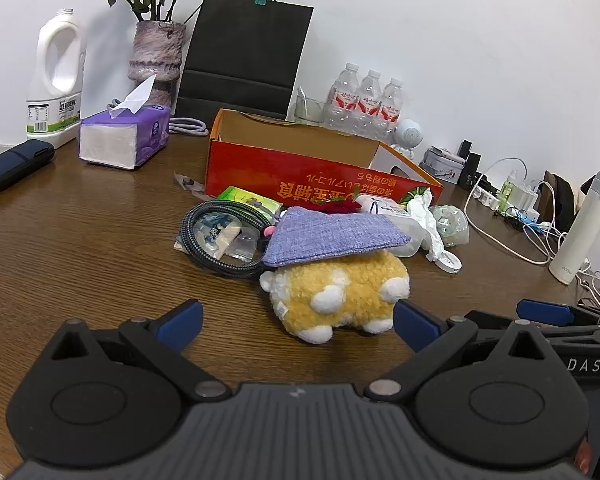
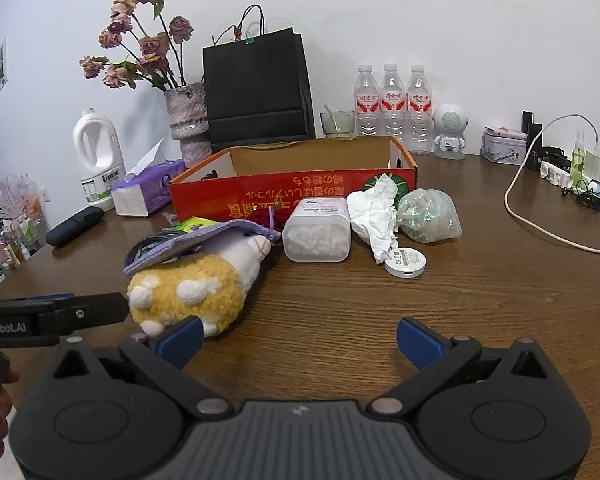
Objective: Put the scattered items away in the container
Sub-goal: 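Grasp the lavender cloth with the left gripper while the right gripper grasps the white round tin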
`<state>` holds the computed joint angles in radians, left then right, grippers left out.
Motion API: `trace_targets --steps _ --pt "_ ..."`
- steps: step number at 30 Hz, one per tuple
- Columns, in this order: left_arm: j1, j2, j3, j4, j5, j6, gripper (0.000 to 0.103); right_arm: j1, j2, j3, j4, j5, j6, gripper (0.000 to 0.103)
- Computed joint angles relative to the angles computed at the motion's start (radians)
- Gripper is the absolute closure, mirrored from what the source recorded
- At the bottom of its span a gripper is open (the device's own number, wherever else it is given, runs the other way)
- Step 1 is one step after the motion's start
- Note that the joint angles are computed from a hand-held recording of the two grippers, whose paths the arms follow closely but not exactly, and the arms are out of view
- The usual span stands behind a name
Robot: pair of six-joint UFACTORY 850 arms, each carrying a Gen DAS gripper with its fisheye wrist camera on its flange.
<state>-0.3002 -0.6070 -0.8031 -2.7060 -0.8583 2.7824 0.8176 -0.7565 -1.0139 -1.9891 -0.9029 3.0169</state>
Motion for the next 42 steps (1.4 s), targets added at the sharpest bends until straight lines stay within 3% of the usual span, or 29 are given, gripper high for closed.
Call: trace_targets --steps 15,20,29,37,40,42 --pt "-0.024 -0.008 -0.020 -0.044 -0.019 0.064 0.000 -0.021 0.000 0.014 0.030 -0.013 -0.017 0.000" --pt "-0.051 -0.025 -0.058 -0.106 0.000 0.155 0.000 -0.062 0.000 0.010 0.064 -0.016 -0.074 0.000" --pt "-0.077 -0.075 -0.163 -0.169 0.059 0.223 0.000 -0.162 -0.024 -0.029 0.049 0.051 -0.144 0.000" --pt "-0.088 -0.100 -0.212 -0.150 0.074 0.223 0.000 -0.218 -0.053 -0.069 -0.009 0.094 -0.135 0.016" --pt "-0.089 -0.111 -0.231 -0.117 0.090 0.200 0.016 -0.229 -0.062 -0.080 -0.010 0.097 -0.131 0.027" --pt "-0.086 -0.119 -0.244 -0.071 0.104 0.166 0.036 -0.234 -0.067 -0.087 -0.016 0.102 -0.132 0.036"
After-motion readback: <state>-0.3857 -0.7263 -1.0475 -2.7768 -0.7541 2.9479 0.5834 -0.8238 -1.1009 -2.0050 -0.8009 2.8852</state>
